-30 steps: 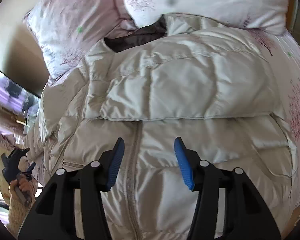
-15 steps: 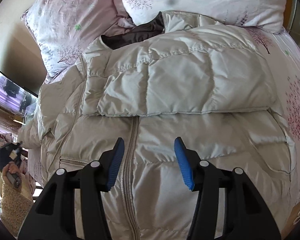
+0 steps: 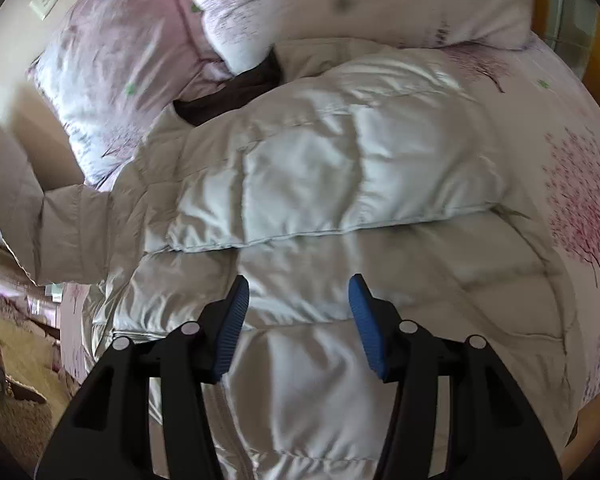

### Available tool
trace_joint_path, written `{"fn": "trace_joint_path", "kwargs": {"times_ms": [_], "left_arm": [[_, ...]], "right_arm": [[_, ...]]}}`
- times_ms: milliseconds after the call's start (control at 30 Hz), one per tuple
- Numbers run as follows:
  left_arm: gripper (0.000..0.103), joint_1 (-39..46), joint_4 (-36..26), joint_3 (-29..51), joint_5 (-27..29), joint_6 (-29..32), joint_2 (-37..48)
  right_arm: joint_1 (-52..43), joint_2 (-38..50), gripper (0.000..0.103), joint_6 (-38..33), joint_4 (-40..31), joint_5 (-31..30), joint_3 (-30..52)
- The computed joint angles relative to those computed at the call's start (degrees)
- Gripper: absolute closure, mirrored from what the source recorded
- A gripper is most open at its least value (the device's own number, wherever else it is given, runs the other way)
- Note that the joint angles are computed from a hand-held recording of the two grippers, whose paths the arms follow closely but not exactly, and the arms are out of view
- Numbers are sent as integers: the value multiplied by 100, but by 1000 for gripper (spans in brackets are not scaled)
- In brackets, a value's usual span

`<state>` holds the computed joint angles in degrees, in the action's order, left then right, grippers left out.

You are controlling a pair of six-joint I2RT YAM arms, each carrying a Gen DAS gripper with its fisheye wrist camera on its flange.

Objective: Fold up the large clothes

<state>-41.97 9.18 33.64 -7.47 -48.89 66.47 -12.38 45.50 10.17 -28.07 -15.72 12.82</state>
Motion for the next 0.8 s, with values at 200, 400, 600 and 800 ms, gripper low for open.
{"fn": "trace_joint_path", "kwargs": {"times_ms": [200, 400, 600, 800], "left_arm": [[94, -1095, 35, 1604, 339, 188, 2857], [79, -1791, -1520, 3381, 381, 766, 4758], [14, -2025, -925, 2271, 183, 725, 3825], [3, -1878, -1647, 1158, -749, 349, 2355]], "right_arm": [[-1491, 207, 50, -886, -128, -515, 51], [-2569, 1000, 50, -1425, -106, -1350, 628], [-2079, 2268, 51, -1005, 116, -2206, 1409], [-896, 3527, 50, -113, 842, -2298, 1752]]}}
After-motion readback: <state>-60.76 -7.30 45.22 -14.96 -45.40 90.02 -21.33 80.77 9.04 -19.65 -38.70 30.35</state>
